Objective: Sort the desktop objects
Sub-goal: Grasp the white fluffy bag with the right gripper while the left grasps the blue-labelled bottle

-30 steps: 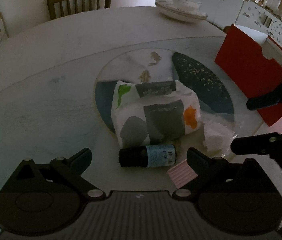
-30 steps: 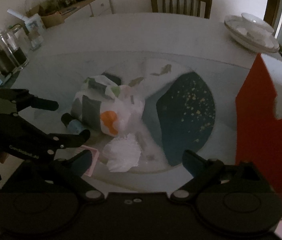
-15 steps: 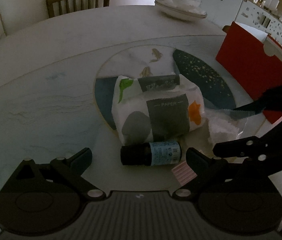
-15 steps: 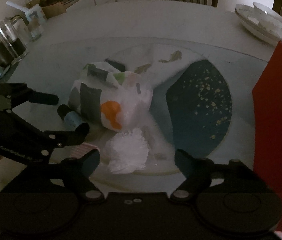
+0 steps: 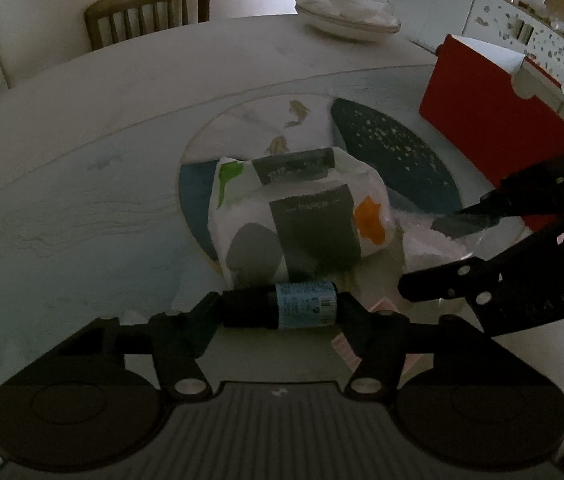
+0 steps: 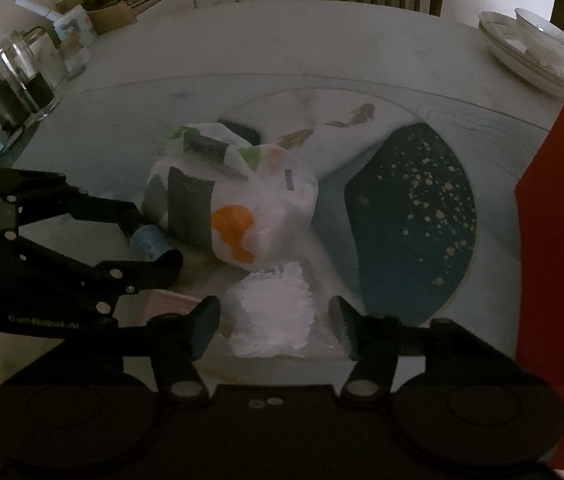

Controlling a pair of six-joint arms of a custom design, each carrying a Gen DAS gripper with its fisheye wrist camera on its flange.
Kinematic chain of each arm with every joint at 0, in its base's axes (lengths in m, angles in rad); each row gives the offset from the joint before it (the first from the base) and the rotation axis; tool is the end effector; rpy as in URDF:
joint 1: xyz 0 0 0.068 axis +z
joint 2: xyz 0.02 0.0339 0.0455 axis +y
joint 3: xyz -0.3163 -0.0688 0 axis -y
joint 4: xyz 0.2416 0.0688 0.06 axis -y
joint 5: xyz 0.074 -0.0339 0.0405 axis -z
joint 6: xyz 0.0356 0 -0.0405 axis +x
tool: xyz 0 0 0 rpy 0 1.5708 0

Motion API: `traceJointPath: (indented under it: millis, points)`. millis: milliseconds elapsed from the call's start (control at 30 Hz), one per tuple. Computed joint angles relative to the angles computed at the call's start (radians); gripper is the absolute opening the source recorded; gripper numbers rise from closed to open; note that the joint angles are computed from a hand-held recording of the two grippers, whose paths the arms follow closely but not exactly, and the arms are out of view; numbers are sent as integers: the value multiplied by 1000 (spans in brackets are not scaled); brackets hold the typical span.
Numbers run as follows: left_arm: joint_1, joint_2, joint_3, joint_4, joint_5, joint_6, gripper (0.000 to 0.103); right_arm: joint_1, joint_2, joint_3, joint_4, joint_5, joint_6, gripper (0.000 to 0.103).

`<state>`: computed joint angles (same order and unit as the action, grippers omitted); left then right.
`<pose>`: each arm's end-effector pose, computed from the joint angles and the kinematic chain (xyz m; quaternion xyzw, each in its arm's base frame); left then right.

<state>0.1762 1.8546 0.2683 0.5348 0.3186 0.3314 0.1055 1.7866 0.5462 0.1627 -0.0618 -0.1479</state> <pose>0.2169 0.0273 0.0811 0.1146 0.9482 -0.0848 0.2839 0.2730 0.0311 0.1169 -0.1300 0.9606 0.0248 0.2445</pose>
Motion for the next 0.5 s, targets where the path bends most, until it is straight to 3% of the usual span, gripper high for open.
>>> traceJointPath:
  millis: [267, 500]
  points:
    - [4, -11, -6, -15, -5, -28, 62, -7, -19, -21, 13, -4, -5, 40]
    - [21, -55, -23, -36, 11, -55, 62, -40, -54, -37, -5, -22, -18, 34]
